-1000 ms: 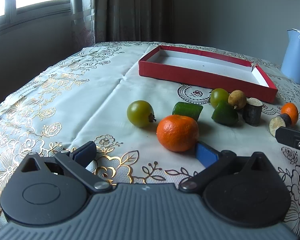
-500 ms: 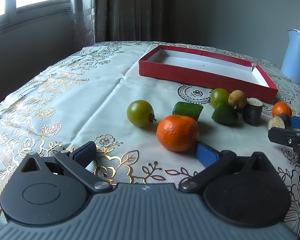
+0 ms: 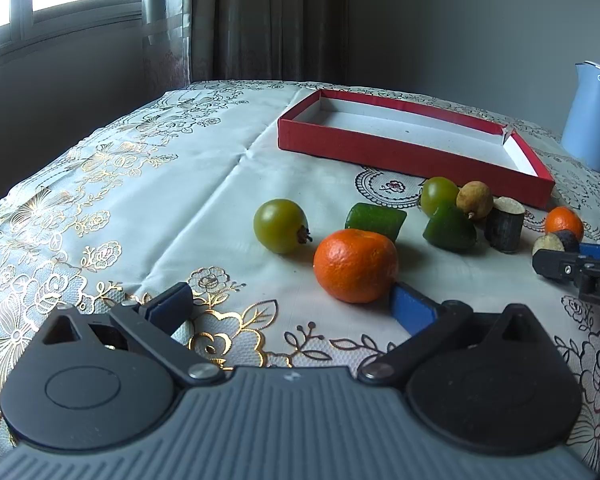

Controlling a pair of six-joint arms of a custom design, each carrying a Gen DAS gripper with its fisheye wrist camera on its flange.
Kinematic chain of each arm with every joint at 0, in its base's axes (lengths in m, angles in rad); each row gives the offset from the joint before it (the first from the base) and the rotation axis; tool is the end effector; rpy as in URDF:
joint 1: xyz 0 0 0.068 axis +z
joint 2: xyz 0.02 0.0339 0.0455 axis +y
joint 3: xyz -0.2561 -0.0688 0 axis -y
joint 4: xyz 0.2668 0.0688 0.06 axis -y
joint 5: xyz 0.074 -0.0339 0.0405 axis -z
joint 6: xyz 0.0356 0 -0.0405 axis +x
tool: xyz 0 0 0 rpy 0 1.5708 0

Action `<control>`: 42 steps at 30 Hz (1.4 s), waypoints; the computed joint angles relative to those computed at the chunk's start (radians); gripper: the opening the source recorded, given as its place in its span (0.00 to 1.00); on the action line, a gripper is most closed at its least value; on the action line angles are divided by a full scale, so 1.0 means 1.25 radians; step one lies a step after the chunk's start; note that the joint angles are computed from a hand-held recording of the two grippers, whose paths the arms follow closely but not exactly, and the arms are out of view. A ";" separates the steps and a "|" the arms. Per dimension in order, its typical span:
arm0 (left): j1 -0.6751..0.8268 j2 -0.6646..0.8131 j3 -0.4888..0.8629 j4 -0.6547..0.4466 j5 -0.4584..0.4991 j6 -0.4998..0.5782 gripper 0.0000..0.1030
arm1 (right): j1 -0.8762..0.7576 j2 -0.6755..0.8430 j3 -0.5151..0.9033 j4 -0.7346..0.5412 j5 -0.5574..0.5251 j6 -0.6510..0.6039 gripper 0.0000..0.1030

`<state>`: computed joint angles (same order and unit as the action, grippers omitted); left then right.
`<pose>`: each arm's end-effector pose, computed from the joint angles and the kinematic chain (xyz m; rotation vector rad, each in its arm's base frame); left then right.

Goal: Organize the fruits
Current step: 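Carry the eggplant slice into the red box and open the right gripper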

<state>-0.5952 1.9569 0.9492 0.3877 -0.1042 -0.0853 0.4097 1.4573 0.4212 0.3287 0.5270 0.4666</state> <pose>0.3322 -0.2204 0.0936 0.4975 2.1428 -0.2697 0.2440 0.0864 0.1009 0.3286 2.1441 -0.1051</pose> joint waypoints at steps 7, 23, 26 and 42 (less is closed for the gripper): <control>-0.001 0.000 0.000 0.000 -0.004 -0.001 1.00 | 0.007 -0.011 -0.015 0.018 0.008 0.010 0.31; 0.003 0.000 0.000 -0.001 0.001 -0.004 1.00 | 0.058 -0.073 -0.039 0.039 0.060 -0.001 0.31; 0.004 0.000 0.000 -0.002 0.005 -0.006 1.00 | 0.050 -0.087 -0.018 0.034 0.074 -0.041 0.31; 0.003 0.002 0.002 -0.003 0.003 -0.005 1.00 | -0.241 0.197 0.280 0.020 -0.040 -0.144 0.31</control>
